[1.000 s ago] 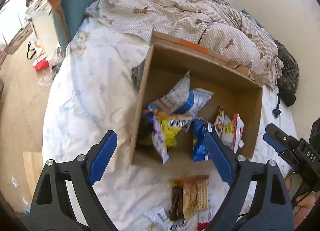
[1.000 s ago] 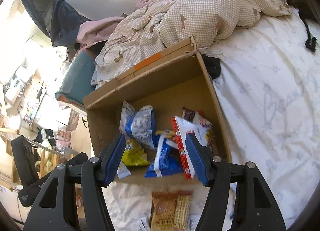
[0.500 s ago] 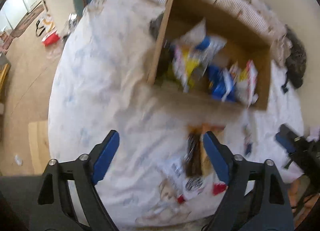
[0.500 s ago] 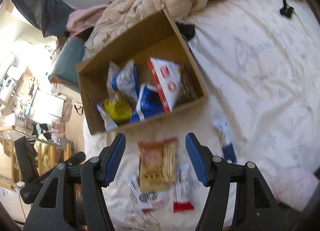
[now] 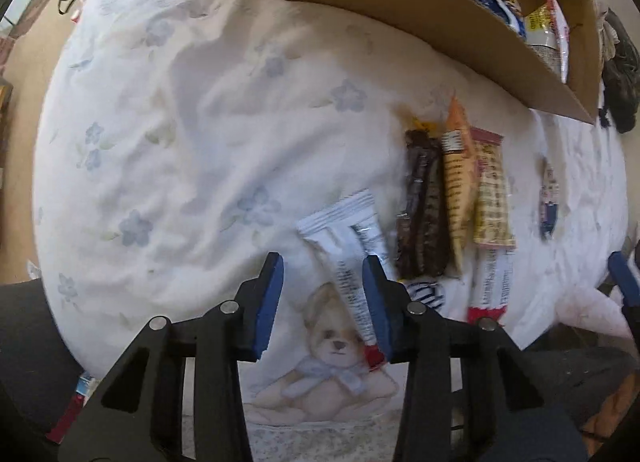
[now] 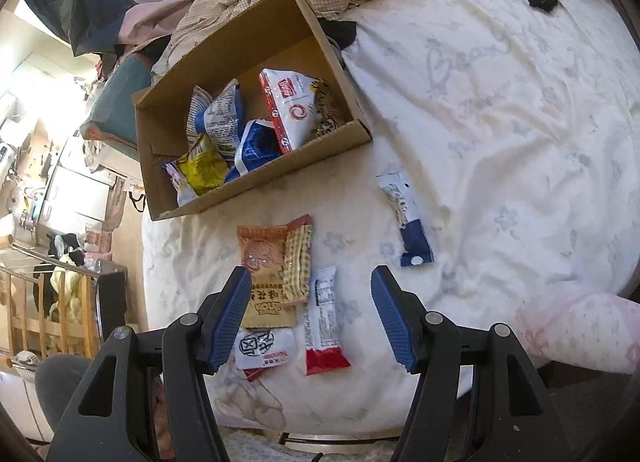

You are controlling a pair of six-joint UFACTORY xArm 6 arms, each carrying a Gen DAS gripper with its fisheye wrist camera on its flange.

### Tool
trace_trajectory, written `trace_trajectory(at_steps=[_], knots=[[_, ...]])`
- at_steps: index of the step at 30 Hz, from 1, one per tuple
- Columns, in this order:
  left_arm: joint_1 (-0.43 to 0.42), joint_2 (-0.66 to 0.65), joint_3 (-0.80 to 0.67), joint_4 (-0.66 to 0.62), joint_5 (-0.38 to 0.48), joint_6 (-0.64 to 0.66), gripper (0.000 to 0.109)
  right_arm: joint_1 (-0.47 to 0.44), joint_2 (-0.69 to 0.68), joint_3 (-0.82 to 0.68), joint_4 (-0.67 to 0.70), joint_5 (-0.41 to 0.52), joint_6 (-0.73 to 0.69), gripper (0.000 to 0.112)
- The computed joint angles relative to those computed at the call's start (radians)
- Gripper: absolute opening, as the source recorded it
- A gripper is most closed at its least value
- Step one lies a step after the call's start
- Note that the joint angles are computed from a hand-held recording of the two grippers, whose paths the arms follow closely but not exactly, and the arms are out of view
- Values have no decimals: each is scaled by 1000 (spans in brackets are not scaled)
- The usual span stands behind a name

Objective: Organize snacks
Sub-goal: 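Grasp the white bar with red end using the left tool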

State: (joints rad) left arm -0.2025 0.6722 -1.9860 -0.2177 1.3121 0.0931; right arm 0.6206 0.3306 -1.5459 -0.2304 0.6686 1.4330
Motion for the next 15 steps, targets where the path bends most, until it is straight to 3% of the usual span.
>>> trace_trajectory(at_steps=[5,10,15], knots=[[-19,4,10,-24,23,6,41,-6,-5,11,3,-13,13,66],[-59,-15,58,44,-5,49,45,-8,21,-22,22,3,-14,66],[-83,-41,105,75,-44,72,43,-4,60,-83,40,76,-48,66]])
